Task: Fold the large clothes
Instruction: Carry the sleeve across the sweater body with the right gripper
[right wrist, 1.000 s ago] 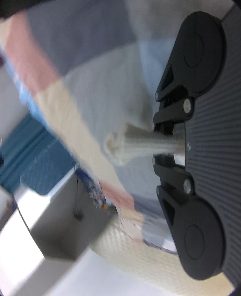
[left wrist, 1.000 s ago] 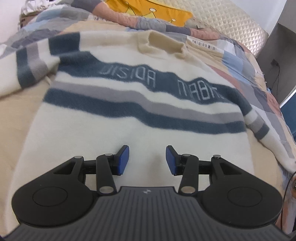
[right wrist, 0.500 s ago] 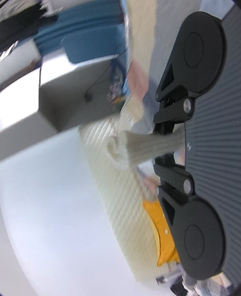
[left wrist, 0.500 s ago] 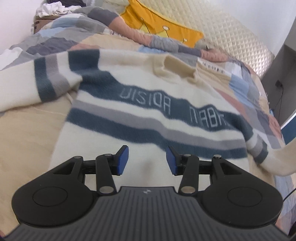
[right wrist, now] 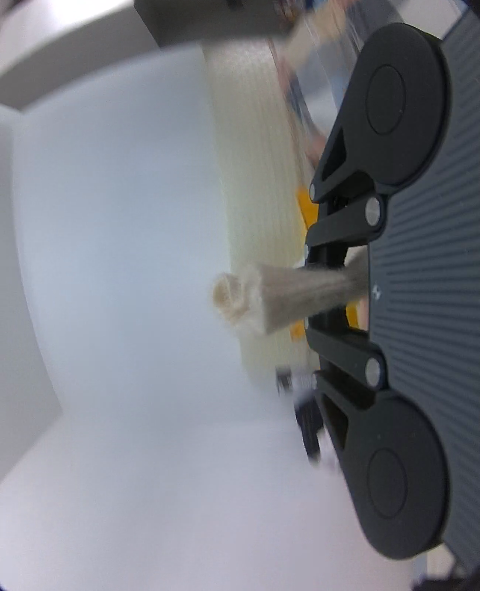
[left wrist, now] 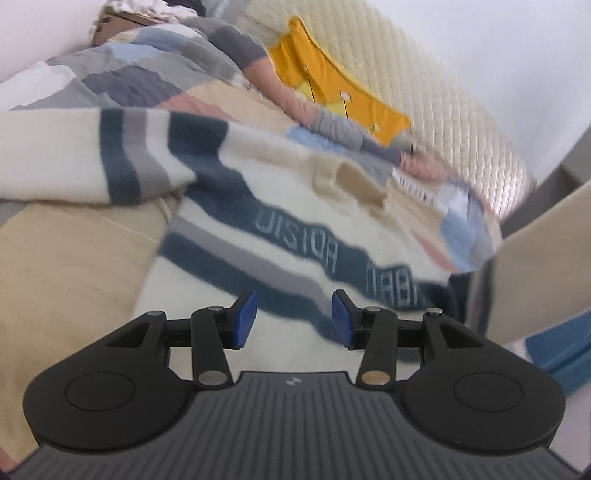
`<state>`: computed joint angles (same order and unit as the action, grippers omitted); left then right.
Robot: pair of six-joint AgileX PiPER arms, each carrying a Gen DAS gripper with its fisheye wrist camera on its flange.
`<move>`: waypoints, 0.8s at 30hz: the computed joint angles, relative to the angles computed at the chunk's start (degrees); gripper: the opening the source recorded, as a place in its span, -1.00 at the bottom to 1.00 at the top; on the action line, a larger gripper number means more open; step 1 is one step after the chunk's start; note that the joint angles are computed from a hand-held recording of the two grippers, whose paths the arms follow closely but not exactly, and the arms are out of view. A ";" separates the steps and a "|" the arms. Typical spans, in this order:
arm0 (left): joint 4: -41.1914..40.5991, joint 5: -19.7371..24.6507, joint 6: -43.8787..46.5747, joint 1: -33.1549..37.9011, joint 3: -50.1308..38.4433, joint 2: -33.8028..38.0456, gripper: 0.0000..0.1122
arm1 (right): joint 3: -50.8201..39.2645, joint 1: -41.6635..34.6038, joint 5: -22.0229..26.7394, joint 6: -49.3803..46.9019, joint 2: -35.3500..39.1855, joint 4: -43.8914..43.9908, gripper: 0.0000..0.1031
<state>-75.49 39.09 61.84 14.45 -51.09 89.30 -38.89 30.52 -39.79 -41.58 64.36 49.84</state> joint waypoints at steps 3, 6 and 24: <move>-2.24 3.59 0.68 4.92 -0.87 0.26 -0.09 | -0.42 4.92 1.97 -0.94 2.59 0.62 -0.80; -3.05 6.29 0.15 8.77 -2.60 1.67 -0.09 | -0.03 8.74 2.77 -4.02 6.44 2.04 -0.79; -3.66 13.58 -1.14 15.35 -9.79 10.64 -0.10 | -4.19 11.56 19.67 12.46 30.77 -0.26 -0.71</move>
